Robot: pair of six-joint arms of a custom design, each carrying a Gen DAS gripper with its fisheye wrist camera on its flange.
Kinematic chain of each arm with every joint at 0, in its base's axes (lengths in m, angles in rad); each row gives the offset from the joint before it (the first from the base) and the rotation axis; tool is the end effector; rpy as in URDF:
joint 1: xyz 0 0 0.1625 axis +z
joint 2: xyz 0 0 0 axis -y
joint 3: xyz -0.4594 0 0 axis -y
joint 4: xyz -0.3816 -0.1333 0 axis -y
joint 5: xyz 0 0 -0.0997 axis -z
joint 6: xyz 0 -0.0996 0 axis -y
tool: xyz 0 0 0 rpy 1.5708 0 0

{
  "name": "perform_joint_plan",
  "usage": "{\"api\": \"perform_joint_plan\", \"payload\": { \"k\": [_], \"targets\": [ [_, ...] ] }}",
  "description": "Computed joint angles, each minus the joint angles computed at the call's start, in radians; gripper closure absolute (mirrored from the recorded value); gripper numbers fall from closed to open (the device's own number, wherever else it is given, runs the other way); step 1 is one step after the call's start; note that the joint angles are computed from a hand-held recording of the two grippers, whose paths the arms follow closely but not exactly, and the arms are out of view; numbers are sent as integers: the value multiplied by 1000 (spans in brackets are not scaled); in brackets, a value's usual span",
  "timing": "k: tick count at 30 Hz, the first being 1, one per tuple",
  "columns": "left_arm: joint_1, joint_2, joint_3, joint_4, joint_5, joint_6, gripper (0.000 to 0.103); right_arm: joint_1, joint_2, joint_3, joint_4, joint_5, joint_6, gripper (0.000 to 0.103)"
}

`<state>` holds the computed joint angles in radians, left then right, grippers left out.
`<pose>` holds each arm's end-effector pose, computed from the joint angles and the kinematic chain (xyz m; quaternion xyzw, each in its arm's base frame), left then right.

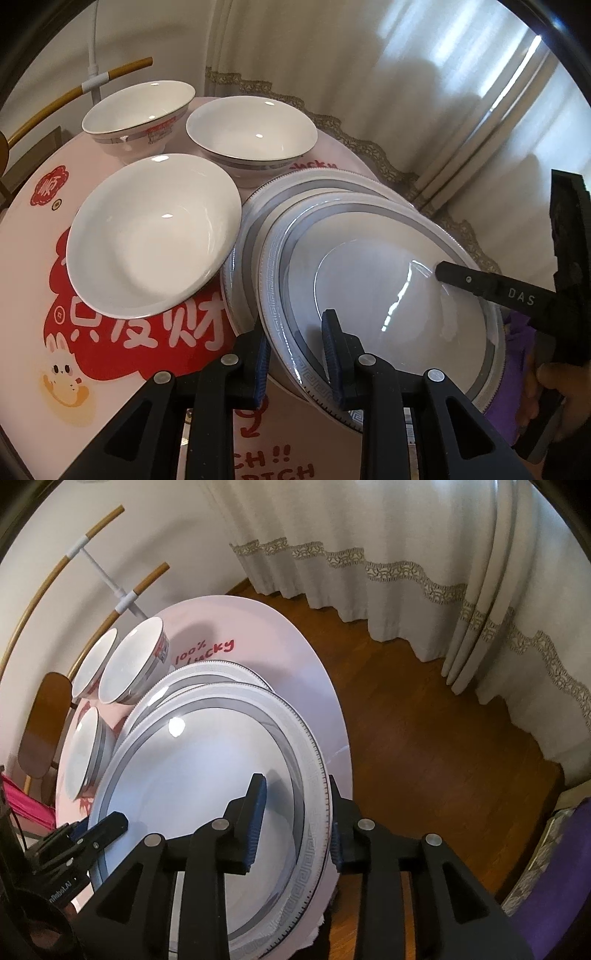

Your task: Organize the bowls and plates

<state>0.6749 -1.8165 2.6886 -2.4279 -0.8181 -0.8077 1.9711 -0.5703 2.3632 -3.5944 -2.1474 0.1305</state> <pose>-0.0555 -0.3024 0.2417 0.0438 0.9290 -0.2720 0.2473 0.2360 -0.3549 -0.0202 0.0957 -0.9481 0.1806 0.2436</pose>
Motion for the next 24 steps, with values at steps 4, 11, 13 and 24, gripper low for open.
{"api": "perform_joint_plan", "payload": {
  "k": [4,11,13,24],
  "targets": [
    [-22,-4,2,36,26,-11,78,-6,3,-11,8,12,3,71],
    [-27,3,0,44,43,-6,75,-31,12,-23,-2,47,-1,71],
    [-26,5,0,41,43,-4,73,-35,13,-26,-1,55,-1,71],
    [-31,-18,-4,69,33,-15,67,-64,21,-31,-19,104,-29,70]
  ]
}}
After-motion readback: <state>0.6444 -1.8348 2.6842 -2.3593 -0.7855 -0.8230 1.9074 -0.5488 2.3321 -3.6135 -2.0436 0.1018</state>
